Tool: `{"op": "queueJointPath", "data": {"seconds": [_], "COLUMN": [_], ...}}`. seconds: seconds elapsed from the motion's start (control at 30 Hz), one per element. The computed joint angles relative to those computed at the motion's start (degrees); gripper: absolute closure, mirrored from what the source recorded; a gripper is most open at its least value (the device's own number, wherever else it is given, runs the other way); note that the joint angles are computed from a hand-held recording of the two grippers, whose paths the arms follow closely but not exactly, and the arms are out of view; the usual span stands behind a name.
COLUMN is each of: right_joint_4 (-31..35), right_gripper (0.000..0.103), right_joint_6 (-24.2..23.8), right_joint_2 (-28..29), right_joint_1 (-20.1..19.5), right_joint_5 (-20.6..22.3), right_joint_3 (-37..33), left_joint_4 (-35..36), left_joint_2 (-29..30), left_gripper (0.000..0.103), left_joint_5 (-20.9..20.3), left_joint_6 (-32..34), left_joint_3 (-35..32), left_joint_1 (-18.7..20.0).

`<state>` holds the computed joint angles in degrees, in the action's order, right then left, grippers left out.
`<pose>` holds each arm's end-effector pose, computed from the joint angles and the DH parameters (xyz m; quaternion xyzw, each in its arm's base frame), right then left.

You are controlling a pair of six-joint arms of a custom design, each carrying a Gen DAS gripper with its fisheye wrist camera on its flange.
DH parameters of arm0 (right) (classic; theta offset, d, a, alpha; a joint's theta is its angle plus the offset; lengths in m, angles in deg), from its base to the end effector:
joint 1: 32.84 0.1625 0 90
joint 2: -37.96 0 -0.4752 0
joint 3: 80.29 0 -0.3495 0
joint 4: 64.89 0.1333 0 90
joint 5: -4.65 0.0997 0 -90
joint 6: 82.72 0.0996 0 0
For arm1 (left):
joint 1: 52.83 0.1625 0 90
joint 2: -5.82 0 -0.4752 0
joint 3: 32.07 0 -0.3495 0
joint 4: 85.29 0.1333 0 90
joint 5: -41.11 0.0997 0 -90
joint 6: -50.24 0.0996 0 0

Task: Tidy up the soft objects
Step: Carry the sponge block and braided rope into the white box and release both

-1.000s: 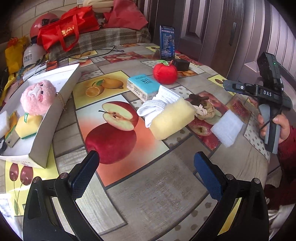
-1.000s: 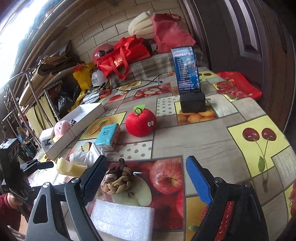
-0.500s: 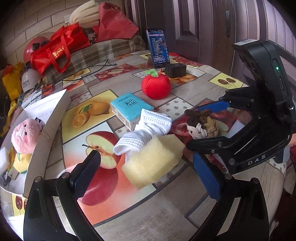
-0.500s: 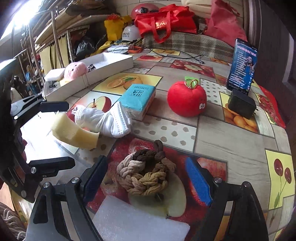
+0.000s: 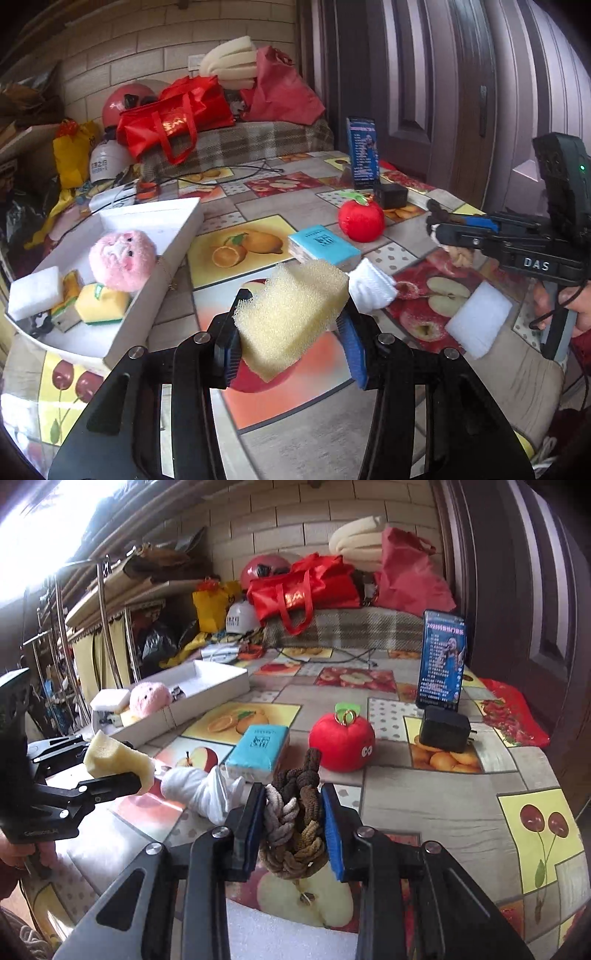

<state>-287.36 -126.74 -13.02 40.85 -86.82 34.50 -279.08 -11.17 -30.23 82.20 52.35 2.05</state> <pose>-0.0381 -0.5957 0.2747 0.1907 -0.8034 0.4822 0.2925 -0.2819 -0.6879 -0.0383 0.4758 0.8094 -0.3120 0.1455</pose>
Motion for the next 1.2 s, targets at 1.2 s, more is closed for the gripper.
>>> {"op": "queueJointPath", "data": {"seconds": [1.2], "right_joint_4": [19.62], "right_gripper": [0.073], "right_joint_6": [-1.62], "right_joint_2": [19.16], "right_joint_1": [13.06], "right_joint_5": [-2.39], "right_joint_3": [-25.87], "left_joint_4": [0.68], "left_joint_2": [4.63], "left_gripper": [0.057], "left_joint_5": [13.21], "left_joint_6": [-9.55], "left_joint_3": [-26.27], "left_joint_1": [10.7]}}
